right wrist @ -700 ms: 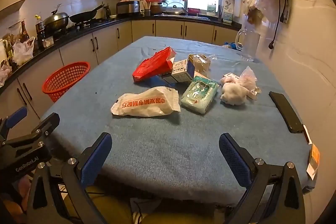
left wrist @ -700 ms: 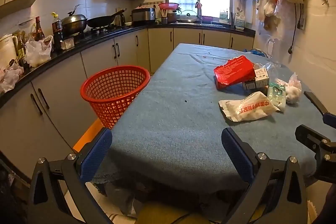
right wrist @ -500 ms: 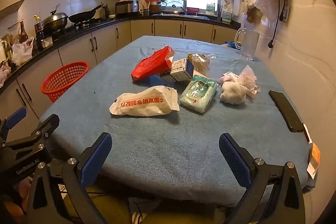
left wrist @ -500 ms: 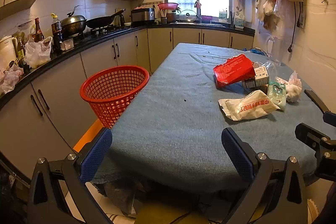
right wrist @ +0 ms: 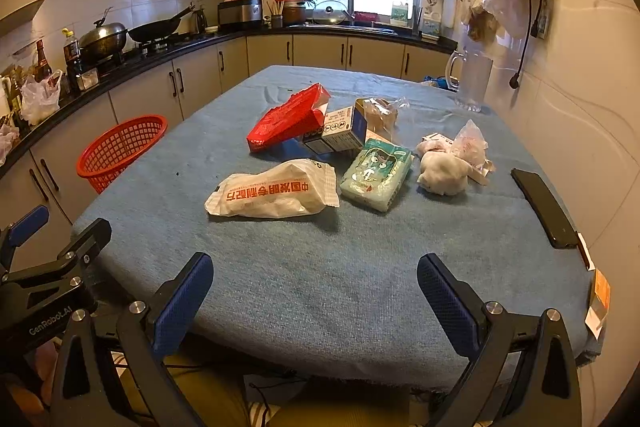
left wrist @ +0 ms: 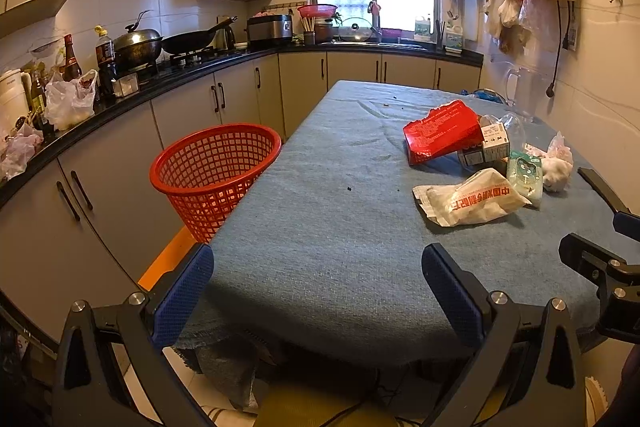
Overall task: Collect trash
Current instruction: 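Move both tools toward the trash items on the table, then grasp the white printed plastic bag with the left tool while the right tool grasps the green tissue pack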
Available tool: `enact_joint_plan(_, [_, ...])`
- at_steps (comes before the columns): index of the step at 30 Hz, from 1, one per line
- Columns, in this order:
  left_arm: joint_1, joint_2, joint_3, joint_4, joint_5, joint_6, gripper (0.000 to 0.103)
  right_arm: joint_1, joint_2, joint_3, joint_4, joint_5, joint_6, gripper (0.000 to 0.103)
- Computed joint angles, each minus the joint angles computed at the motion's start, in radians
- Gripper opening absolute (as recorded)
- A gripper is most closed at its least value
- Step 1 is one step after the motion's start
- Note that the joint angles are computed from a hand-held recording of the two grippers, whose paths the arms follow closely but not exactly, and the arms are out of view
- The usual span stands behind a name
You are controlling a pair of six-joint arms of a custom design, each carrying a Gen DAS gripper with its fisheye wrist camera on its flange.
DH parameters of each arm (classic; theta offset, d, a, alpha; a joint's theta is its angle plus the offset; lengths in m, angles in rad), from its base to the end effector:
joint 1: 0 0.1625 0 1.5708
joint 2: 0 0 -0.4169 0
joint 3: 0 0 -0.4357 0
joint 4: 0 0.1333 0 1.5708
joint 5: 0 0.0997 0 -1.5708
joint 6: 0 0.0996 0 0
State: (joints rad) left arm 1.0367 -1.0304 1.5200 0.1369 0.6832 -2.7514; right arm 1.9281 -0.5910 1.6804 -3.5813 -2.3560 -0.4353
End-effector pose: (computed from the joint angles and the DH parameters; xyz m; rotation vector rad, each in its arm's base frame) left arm -0.1199 -0.6163 0.1975 0.4757 2.0885 -1.1314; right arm 0.2913 -0.6004 0.0454 0.4195 -2.1390 1.0240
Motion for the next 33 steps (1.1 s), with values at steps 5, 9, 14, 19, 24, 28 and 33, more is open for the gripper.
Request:
enact_joint_plan(5, [-0.001, 0.006, -0.002, 0.0, -0.001, 0.004, 0.103, -0.004, -0.003, 0.001, 0.008, 0.001, 0.009, 0.103])
enact_joint_plan(9, [-0.003, 0.014, -0.008, 0.011, -0.006, 0.008, 0.103, -0.007, -0.006, 0.005, 0.01, 0.001, 0.015, 0.103])
enact_joint_plan(14, [-0.005, 0.022, -0.018, 0.043, 0.004, -0.011, 0.103, -0.014, -0.015, 0.013, 0.024, 0.009, 0.032, 0.103])
enact_joint_plan(19, [0.006, 0.043, -0.06, 0.123, 0.066, -0.031, 0.103, -0.029, -0.04, 0.03, 0.013, 0.022, 0.048, 0.103])
enact_joint_plan(24, [0.02, 0.067, -0.103, 0.088, 0.13, 0.08, 0.103, -0.069, -0.113, 0.078, 0.045, 0.085, 0.123, 0.101])
enact_joint_plan(28, [0.022, 0.141, -0.222, 0.219, 0.18, 0.076, 0.103, -0.1, -0.168, 0.101, 0.103, 0.145, 0.163, 0.096])
enact_joint_plan(33, [0.03, 0.246, -0.387, 0.371, 0.277, 0.088, 0.088, -0.157, -0.239, 0.098, 0.259, 0.296, 0.273, 0.088])
